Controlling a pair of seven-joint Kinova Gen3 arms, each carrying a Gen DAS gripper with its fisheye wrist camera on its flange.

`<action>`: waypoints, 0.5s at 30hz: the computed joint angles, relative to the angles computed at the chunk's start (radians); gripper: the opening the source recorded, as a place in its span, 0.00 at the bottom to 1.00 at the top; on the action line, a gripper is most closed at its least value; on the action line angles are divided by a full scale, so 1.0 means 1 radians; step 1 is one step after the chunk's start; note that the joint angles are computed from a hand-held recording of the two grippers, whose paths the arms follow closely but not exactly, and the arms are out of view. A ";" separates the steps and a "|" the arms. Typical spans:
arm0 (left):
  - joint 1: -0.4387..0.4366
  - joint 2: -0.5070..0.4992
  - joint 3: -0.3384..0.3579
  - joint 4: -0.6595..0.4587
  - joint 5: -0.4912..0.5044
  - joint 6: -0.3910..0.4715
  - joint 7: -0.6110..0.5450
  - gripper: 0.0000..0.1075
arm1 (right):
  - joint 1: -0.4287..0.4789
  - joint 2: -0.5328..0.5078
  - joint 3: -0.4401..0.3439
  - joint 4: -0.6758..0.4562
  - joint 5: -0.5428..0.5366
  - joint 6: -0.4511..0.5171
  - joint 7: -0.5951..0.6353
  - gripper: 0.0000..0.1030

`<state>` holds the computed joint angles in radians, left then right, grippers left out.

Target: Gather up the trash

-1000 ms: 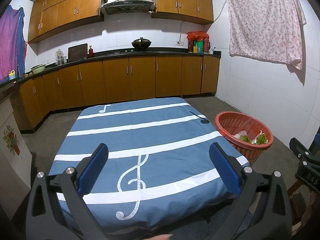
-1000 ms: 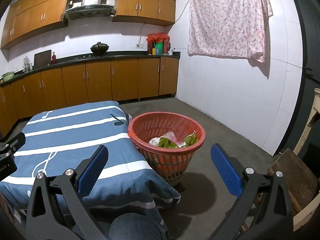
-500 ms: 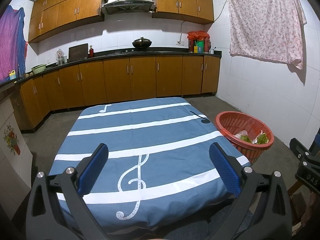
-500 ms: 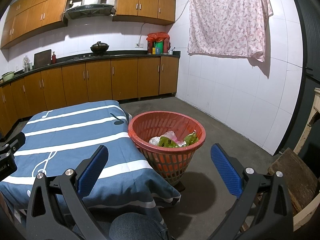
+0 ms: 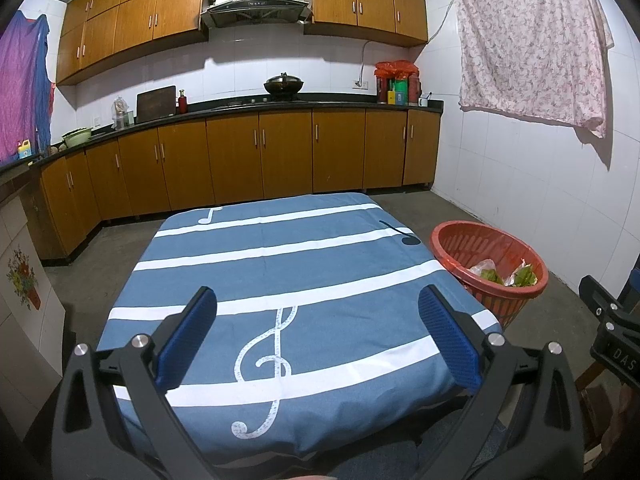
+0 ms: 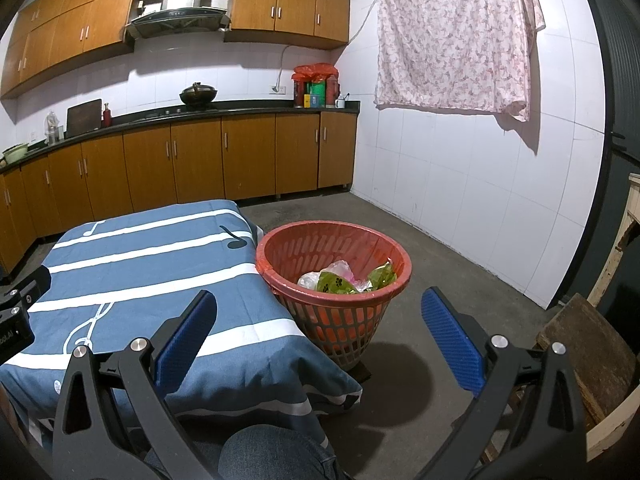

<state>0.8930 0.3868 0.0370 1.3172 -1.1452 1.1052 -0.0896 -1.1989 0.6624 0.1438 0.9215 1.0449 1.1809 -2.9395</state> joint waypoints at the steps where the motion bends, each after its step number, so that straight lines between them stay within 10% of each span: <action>1: 0.000 0.001 0.000 0.000 0.000 0.001 0.000 0.92 | 0.000 -0.001 0.000 0.001 0.000 -0.001 0.001 0.98; 15: -0.001 0.000 0.001 -0.004 0.005 0.002 -0.005 0.92 | 0.003 -0.005 -0.003 0.004 0.000 -0.002 0.002 0.98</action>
<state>0.8925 0.3870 0.0377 1.3133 -1.1401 1.1068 -0.0942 -1.1955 0.6576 0.1406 0.9259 1.0453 1.1789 -2.9373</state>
